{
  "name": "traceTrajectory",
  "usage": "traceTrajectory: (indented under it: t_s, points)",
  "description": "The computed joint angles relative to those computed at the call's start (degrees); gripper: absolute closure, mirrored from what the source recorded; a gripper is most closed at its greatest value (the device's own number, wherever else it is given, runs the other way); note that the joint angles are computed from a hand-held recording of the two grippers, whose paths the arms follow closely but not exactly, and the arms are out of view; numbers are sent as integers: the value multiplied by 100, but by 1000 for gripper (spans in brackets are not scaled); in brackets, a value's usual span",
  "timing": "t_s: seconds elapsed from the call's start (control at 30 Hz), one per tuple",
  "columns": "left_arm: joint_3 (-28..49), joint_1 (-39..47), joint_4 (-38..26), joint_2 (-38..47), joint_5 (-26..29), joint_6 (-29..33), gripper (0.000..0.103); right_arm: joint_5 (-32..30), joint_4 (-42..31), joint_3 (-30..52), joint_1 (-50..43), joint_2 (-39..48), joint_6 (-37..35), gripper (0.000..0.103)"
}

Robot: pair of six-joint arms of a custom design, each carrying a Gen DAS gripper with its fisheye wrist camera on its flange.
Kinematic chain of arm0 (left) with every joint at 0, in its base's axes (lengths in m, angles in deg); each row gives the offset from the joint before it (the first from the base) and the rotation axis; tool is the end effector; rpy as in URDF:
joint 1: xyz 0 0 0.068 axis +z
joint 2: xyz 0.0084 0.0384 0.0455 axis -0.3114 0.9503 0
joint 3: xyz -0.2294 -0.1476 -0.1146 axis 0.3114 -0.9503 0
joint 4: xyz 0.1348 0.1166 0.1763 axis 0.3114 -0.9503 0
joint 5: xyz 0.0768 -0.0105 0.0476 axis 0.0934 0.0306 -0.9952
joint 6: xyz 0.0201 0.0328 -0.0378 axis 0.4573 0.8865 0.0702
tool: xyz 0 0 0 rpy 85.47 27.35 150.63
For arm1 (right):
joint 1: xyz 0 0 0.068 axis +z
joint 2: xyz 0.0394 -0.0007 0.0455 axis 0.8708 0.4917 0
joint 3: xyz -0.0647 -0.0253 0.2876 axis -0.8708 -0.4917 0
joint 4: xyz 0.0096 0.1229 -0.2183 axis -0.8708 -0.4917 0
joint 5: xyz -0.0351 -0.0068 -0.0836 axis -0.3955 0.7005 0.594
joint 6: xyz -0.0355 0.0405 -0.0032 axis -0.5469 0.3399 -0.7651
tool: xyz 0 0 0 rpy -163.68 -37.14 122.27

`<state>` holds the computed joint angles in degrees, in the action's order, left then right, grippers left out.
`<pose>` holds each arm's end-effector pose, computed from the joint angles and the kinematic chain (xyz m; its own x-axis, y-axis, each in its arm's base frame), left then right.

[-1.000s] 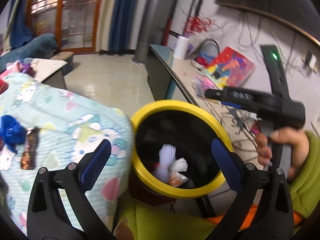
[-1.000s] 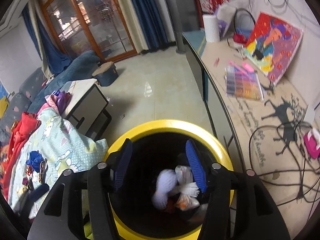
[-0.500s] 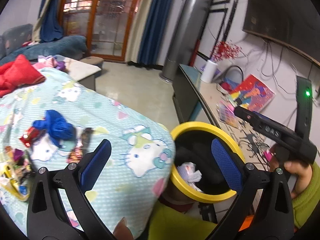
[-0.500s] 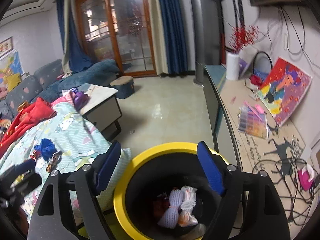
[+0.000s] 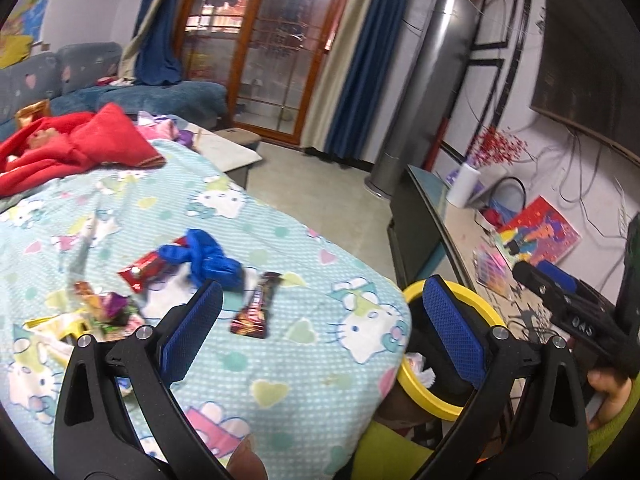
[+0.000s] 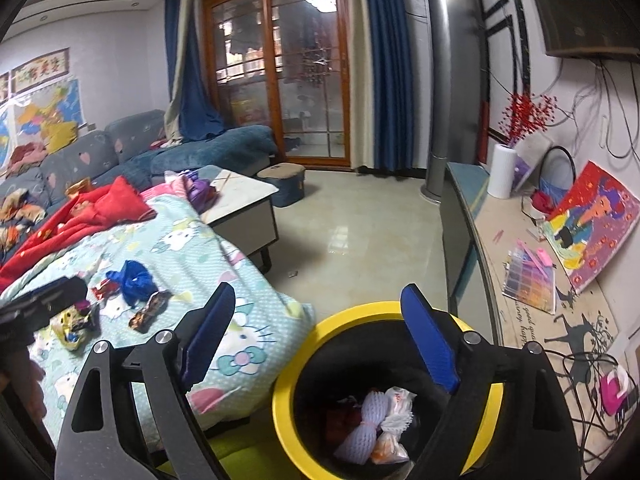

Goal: Collect trash
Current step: 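Move both open tools back over the remaining trash on the bed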

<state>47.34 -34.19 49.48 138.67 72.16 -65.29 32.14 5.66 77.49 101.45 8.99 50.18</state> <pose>0.3799 -0.1266 0.1431 -0.5545 0.1795 -0.8126 0.6177 0.7432 -0.2573 0.2296 0.1628 0.1473 -0.4494 0.2390 -0.8608 0.3997 0.9155 0.0455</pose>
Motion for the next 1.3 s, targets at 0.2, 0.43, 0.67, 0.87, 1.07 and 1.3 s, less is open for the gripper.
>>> traceTrajectory:
  t_s: [0.2, 0.43, 0.67, 0.87, 1.07, 1.3]
  points:
    - [-30, 297, 61, -63, -27, -108, 11, -36, 34, 279, 210, 224, -211, 20]
    - [-42, 578, 113, -115, -30, -248, 11, -127, 46, 591, 370, 441, -457, 19]
    - [-11, 799, 133, -111, -4, -325, 11, -250, 28, 898, 500, 637, -664, 19]
    - [32, 1007, 113, -82, 33, -397, 11, -376, 76, 1190, 607, 876, -898, 19]
    - [102, 1233, 50, -81, 69, -500, 11, -539, 23, 1484, 634, 1074, -1017, 19]
    - [251, 1599, -62, -41, 151, -654, 11, -959, 62, 1921, 557, 1365, -1200, 19]
